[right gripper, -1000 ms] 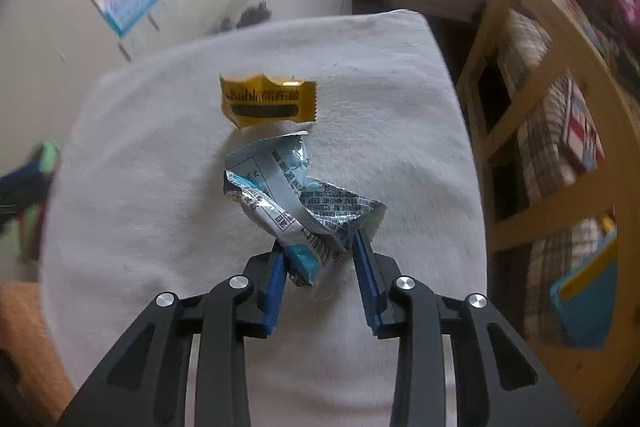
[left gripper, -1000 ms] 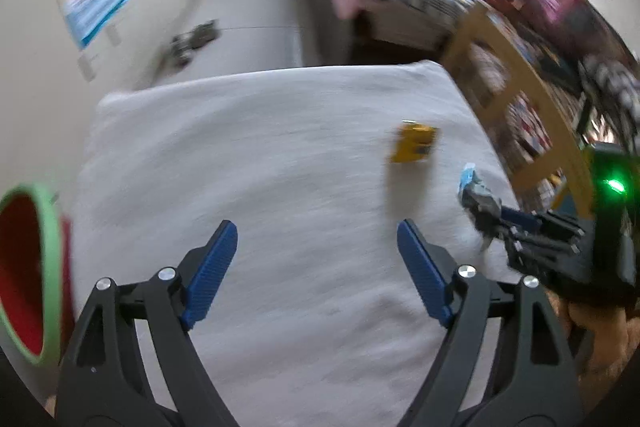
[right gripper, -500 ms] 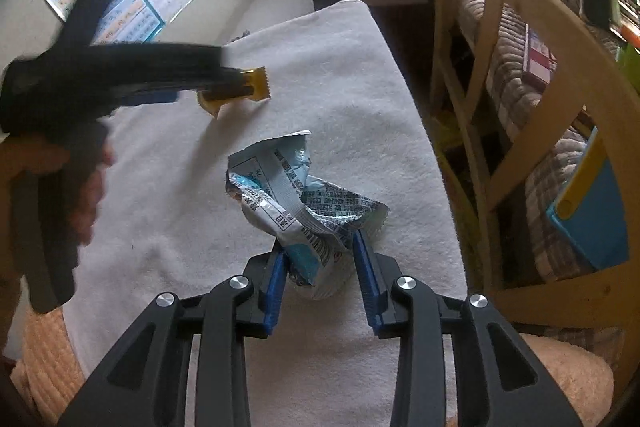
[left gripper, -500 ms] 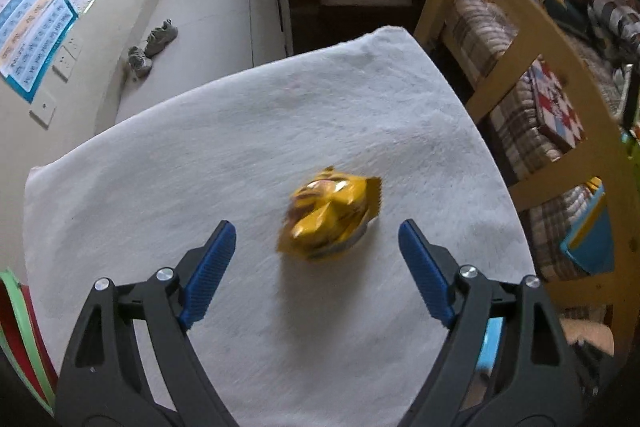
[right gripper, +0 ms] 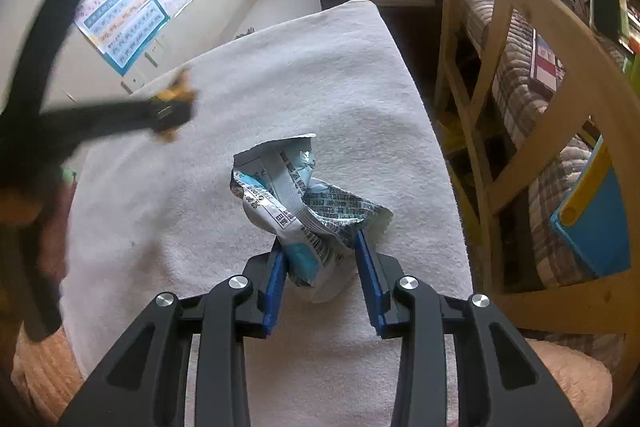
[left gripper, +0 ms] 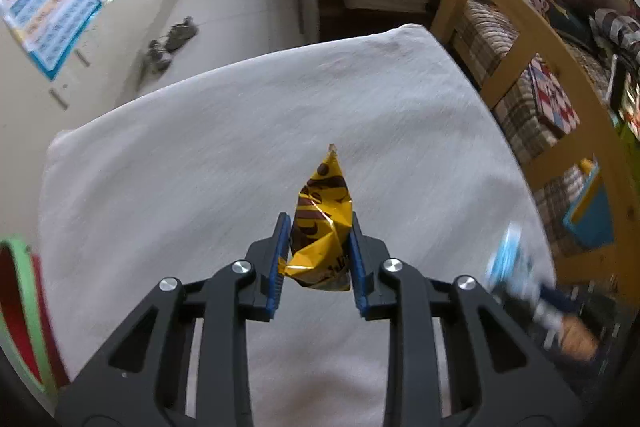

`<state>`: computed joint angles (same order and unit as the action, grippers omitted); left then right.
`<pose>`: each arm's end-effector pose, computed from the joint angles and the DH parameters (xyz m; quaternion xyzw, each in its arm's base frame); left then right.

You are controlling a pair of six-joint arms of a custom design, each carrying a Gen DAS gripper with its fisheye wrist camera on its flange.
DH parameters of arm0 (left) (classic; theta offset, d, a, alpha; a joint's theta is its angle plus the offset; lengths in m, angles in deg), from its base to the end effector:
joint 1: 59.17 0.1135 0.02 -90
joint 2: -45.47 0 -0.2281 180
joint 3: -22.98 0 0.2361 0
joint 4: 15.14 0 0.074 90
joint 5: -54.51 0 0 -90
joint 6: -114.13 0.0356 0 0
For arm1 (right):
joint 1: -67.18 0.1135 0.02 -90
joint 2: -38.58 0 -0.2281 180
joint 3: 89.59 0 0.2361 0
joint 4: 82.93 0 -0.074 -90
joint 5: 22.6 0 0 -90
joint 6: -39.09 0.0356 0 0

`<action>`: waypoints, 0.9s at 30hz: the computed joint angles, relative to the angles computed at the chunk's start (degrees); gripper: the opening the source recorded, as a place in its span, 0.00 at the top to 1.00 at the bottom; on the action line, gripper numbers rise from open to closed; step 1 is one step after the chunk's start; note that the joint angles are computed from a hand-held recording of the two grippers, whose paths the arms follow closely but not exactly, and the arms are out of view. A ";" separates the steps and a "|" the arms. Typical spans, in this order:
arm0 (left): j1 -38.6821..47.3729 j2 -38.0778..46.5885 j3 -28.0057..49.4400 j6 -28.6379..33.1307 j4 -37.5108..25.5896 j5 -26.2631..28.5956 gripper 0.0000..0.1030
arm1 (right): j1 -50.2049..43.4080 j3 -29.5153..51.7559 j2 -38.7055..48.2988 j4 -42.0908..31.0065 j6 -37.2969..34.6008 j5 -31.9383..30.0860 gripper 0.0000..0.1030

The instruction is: Collect trash

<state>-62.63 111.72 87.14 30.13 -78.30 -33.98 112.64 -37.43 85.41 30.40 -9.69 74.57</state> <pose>0.2095 -0.0136 0.2142 0.0834 0.9731 -0.0081 0.2145 0.1094 0.1048 0.2059 -0.0203 0.9669 0.1255 0.2212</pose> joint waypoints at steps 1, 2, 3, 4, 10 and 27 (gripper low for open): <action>2.13 -3.85 -1.78 1.50 -1.51 0.49 0.74 | 0.57 0.42 0.78 -0.12 0.04 0.50 0.66; 4.27 -6.48 -2.84 2.76 -2.93 1.37 0.74 | 2.00 1.40 2.17 -0.51 0.47 1.57 0.66; 8.33 -10.24 -4.27 5.24 -5.53 3.11 0.74 | 2.83 1.92 2.83 -0.65 0.60 2.12 0.66; 11.73 -12.82 -5.20 7.46 -7.70 4.09 0.74 | 3.84 2.51 3.60 -0.71 0.76 2.60 0.66; 36.26 -18.89 -7.76 24.79 -15.91 10.19 0.74 | 10.20 7.44 11.87 1.07 2.11 1.73 0.66; 63.20 -6.89 -4.23 48.13 -18.58 17.16 0.53 | 18.94 16.16 25.13 1.93 3.42 1.79 0.32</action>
<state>0.56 104.82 82.92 78.25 -96.88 -16.82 131.58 -21.28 110.54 32.33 -6.26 76.36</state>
